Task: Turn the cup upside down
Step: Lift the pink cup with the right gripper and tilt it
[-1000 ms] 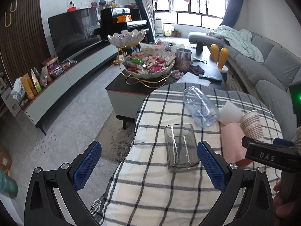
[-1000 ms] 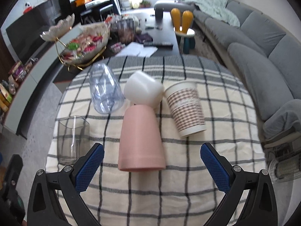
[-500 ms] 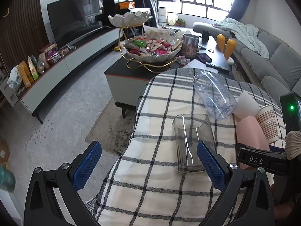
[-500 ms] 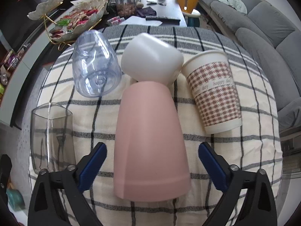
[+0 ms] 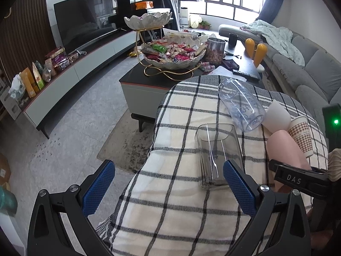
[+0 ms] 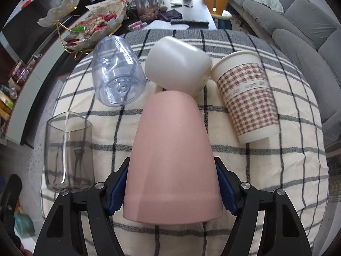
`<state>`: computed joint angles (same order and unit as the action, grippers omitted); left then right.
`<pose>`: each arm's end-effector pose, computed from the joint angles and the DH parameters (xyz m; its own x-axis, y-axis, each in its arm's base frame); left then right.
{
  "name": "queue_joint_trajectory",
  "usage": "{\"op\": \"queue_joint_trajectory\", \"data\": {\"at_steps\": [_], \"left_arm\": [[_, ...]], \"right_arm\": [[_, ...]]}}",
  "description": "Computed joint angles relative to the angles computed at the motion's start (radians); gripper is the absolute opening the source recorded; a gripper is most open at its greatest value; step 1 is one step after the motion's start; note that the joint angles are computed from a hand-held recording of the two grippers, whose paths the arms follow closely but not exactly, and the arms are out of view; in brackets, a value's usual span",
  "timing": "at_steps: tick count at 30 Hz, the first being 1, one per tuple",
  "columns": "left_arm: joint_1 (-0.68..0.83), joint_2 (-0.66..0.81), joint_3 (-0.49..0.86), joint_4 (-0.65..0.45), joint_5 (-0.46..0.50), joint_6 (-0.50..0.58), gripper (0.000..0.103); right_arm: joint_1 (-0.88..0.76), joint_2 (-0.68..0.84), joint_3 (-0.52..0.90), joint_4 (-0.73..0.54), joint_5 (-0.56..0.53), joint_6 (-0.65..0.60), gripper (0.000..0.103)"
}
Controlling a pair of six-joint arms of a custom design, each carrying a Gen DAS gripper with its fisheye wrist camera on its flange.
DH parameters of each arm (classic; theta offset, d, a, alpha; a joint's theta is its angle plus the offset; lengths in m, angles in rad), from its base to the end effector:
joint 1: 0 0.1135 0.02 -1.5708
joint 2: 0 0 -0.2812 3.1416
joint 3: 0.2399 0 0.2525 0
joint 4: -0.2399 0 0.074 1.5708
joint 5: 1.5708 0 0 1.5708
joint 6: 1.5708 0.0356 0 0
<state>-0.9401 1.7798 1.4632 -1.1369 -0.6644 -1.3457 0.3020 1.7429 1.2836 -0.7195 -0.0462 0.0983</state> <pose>0.2194 -0.2633 0.2679 -0.7090 -0.3303 -0.6230 -0.4384 0.8985 0.0226 0.3398 0.1076 0.2343 -0.9089 -0.1804 -0.3760 -0.2258 0.9709 0.0800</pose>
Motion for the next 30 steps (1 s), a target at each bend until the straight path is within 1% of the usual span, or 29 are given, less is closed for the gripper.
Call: {"op": "queue_joint_trajectory", "data": {"at_steps": [7,10,13,17,19,22,25,27,30], "left_arm": [[-0.097,-0.033,0.024,-0.126,-0.026,-0.109,0.103],[-0.157,-0.050,0.031,-0.200,-0.033,-0.180,0.103],[-0.222,-0.064,0.029,-0.266,-0.028,-0.257,0.103],[-0.320,-0.074,0.013,-0.334,-0.014,-0.358,0.103],[-0.362,-0.074,0.005,-0.354,-0.005,-0.400,0.103],[-0.412,-0.081,-0.016,-0.355,-0.002,-0.443,0.103],[-0.455,-0.082,-0.026,-0.364,-0.008,-0.489,0.103],[-0.472,-0.091,-0.041,-0.350,-0.009,-0.503,0.103],[-0.485,-0.089,-0.041,-0.363,-0.017,-0.522,0.103]], "right_arm": [[0.012,-0.160,-0.088,-0.047,-0.029,0.008,0.072],[0.030,-0.240,-0.144,-0.082,-0.040,0.015,0.073],[0.065,-0.328,-0.222,-0.112,-0.037,0.030,0.073],[0.107,-0.425,-0.339,-0.131,-0.035,0.079,0.073],[0.135,-0.460,-0.389,-0.119,-0.016,0.109,0.073],[0.179,-0.525,-0.448,-0.107,0.014,0.159,0.073],[0.230,-0.579,-0.483,-0.067,0.084,0.202,0.073],[0.234,-0.589,-0.495,-0.052,0.097,0.226,0.073],[0.234,-0.589,-0.508,-0.056,0.091,0.259,0.073]]}}
